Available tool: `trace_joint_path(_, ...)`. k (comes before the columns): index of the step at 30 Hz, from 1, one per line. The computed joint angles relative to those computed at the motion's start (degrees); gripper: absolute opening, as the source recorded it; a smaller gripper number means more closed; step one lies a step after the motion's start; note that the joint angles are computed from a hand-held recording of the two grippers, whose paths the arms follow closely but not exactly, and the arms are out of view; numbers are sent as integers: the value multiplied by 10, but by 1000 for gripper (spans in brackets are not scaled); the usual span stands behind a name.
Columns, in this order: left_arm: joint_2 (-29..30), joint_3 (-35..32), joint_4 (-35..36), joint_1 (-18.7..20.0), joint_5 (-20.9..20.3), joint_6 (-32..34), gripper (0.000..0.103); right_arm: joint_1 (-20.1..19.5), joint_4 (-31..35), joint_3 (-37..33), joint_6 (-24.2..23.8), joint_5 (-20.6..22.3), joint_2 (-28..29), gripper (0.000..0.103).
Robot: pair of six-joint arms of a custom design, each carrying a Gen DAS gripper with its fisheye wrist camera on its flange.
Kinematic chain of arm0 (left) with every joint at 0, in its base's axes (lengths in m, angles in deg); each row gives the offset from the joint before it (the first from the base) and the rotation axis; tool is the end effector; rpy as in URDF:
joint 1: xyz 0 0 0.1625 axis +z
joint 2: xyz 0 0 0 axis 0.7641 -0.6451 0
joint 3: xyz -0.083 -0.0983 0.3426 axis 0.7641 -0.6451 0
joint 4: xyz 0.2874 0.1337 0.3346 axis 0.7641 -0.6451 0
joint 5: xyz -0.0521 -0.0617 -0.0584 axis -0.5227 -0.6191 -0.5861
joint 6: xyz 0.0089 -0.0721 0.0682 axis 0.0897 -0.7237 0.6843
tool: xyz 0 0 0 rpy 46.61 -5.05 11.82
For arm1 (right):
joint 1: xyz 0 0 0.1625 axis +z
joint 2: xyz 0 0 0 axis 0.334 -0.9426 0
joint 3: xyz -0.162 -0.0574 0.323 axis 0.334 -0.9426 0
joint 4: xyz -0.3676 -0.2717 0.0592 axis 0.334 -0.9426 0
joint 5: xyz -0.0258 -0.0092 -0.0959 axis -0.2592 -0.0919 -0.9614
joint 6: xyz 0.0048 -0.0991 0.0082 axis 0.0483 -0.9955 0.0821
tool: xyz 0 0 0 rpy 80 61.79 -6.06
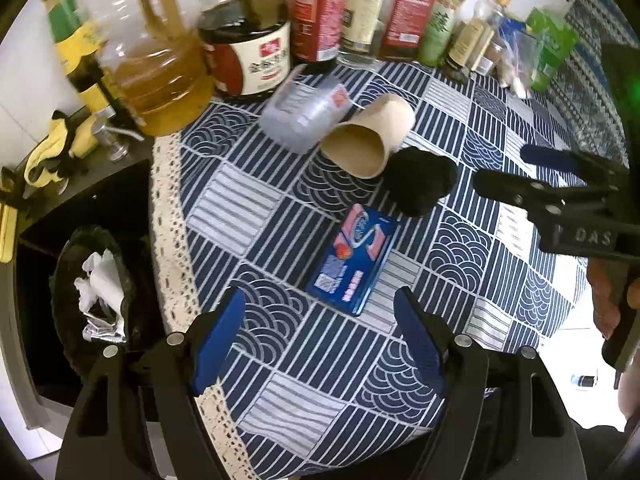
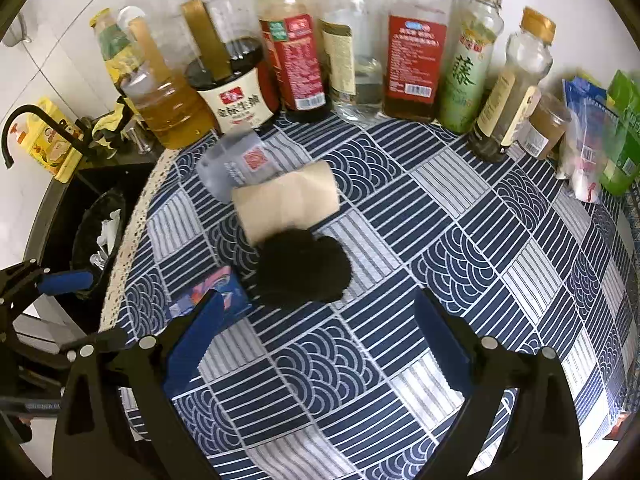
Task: Collect trash
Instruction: 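Grasp the black sponge with the right tool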
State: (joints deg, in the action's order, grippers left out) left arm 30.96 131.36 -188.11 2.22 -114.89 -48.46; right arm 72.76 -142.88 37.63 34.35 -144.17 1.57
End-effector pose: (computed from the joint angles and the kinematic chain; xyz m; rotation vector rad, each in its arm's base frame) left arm -0.3109 -0.7031 0.0587 0.7853 2.4238 -0.0649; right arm 0.1008 -0.6796 0.2302 0.1000 -2.4115 0.5623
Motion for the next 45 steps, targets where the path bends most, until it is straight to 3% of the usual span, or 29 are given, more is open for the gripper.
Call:
trace_joint_path(16,33,-20,33,-4,-1,-26,75,-29,60,-70,-8,51,58,95)
trace_joint_path(24,39,-24,40,-2,3,-31,75,-37,57,-83,-2,46,78,93)
trace_joint_path(31,40,-22,44,-1,6,-34,75,-38,67,-84,-9,61,82,71)
trace_joint_path(39,40,-25,53,3,12,-40,75,-39,69,-74,-4,73,67,61)
trace_joint_path(42,47,-37,65,9,-12,-39,75,-39,67,-62,-1,77,54,51)
trace_joint_path(45,56,-48,72,11,-18,-35,75,-43,73,-57,19,83,48,51)
